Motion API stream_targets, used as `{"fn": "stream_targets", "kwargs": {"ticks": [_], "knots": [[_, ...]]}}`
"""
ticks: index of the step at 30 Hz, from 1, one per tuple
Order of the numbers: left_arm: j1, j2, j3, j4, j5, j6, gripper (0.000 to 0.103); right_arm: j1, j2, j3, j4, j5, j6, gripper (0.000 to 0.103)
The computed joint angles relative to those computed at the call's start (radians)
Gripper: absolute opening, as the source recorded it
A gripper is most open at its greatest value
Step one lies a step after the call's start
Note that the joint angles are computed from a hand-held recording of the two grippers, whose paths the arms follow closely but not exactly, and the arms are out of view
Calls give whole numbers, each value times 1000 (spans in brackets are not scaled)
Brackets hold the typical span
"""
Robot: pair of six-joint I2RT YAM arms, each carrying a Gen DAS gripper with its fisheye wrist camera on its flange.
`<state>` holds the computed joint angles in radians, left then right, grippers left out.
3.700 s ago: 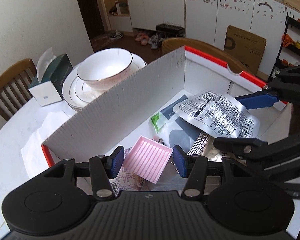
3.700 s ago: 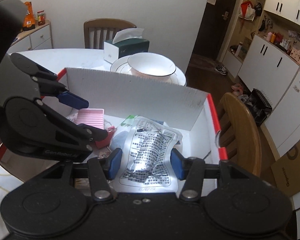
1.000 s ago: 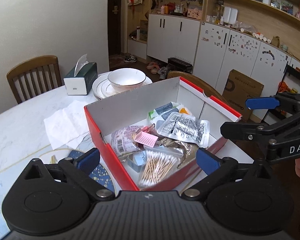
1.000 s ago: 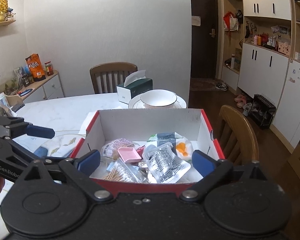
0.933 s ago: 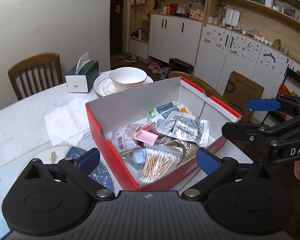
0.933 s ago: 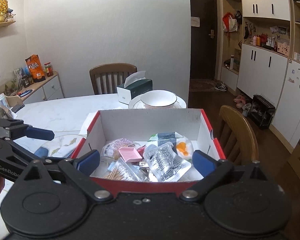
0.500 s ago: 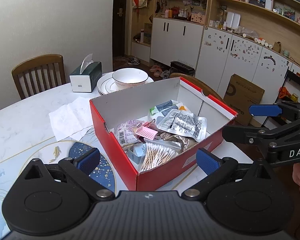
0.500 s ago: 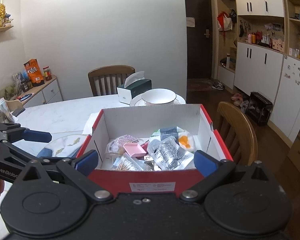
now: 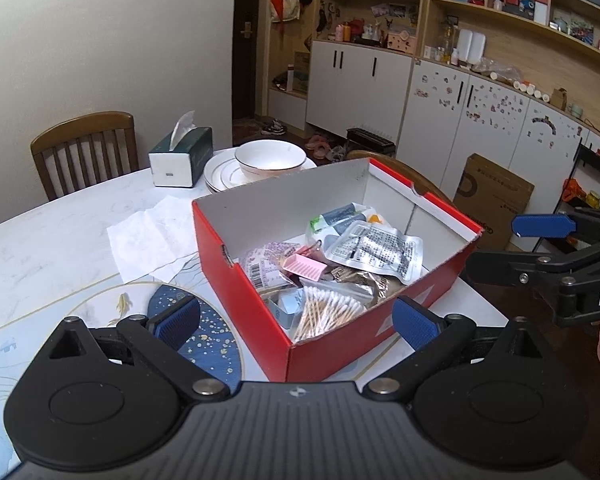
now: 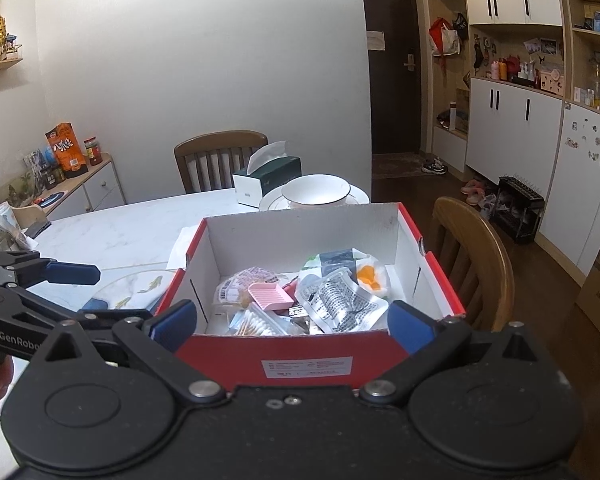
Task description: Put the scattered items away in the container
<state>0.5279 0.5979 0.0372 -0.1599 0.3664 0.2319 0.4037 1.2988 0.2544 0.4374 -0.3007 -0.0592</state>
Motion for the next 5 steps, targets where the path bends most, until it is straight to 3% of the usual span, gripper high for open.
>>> {"fn": "stream_targets", "kwargs": {"ticks": [5], "knots": [[88,-30,9,-36,50,49,103,26,4,5,2,13,18,102]]}}
